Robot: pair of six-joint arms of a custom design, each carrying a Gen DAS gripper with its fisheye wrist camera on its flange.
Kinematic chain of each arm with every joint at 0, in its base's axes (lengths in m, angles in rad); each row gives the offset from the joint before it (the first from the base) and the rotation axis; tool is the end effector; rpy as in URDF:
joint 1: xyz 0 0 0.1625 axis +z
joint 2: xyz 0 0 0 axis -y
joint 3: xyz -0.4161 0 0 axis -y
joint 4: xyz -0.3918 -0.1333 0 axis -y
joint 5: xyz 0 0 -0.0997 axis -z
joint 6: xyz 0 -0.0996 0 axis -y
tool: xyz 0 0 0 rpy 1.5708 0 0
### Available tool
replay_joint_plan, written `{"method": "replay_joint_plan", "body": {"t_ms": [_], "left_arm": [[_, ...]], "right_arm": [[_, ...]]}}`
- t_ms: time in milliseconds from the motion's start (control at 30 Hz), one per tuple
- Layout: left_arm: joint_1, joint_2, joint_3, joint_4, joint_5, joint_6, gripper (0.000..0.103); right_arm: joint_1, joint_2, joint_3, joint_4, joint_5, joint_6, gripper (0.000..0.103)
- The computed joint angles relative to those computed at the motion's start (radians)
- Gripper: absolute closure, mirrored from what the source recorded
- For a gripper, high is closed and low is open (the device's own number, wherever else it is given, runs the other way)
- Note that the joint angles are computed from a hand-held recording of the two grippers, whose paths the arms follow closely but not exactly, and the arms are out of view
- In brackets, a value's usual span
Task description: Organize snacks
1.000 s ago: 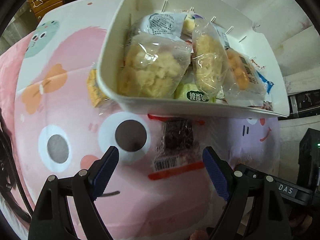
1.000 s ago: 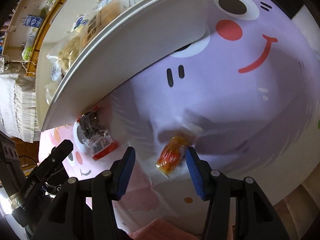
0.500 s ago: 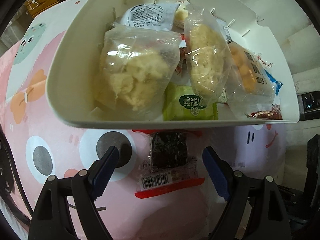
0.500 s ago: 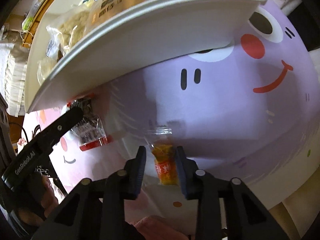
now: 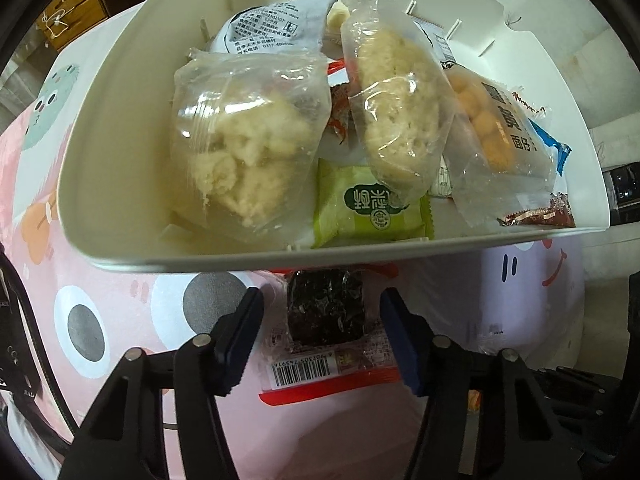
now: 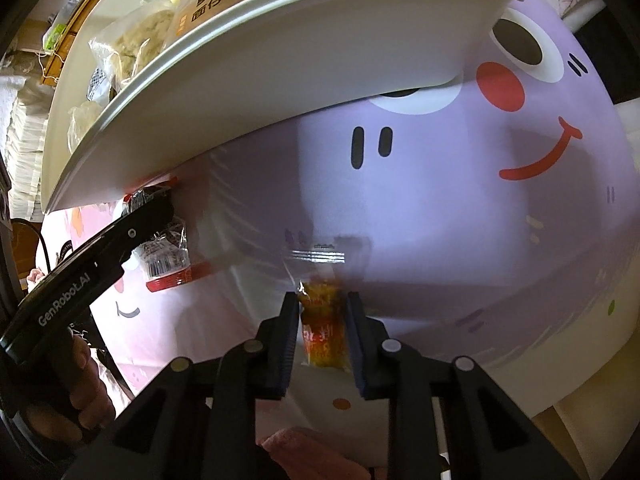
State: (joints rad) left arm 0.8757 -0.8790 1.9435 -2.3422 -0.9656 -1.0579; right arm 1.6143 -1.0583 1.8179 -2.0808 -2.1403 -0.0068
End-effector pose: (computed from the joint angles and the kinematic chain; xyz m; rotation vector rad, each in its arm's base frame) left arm -0.1918 -0.5266 0.0331 -0.3393 2.4917 -0.3654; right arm 0.1040 -0.5600 0.1494 0.1579 -2.5490 -0.3064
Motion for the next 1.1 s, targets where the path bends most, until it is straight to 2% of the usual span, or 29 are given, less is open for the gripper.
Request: {"method": "replay_joint_plan", "body": {"t_ms": [133, 233, 467, 667, 800, 1100], "left_arm": [[-0.01, -0.008, 0.004, -0.009, 0.002, 0.014, 0.057], [-0.016, -0.017, 0.008, -0.008, -0.002, 0.02, 0.061], [-0.023, -0.043, 0.031, 0.004, -0.019, -0.017, 0.062], [-0.05, -0.079, 0.081, 0.024, -0.021, -0.066, 0.062], [-0.069, -0.117, 0.116, 0.052, -0.046, -0.113, 0.062], [-0.176, -0.236, 0.194, 0.181, -0.026, -0.241, 0.061]], "right_arm": [[0.003, -0.003, 0.012, -0.001, -0.001, 0.001, 0.08], [0.004, 0.002, 0.022, -0.012, 0.003, 0.004, 0.08], [-0.001, -0.012, 0.036, -0.016, 0.012, 0.005, 0.081], [0.003, -0.046, 0.077, -0.032, 0.03, 0.004, 0.081], [0.004, -0.064, 0.095, -0.04, 0.049, -0.012, 0.081], [0.022, -0.129, 0.16, -0.091, 0.098, -0.081, 0.081]]}}
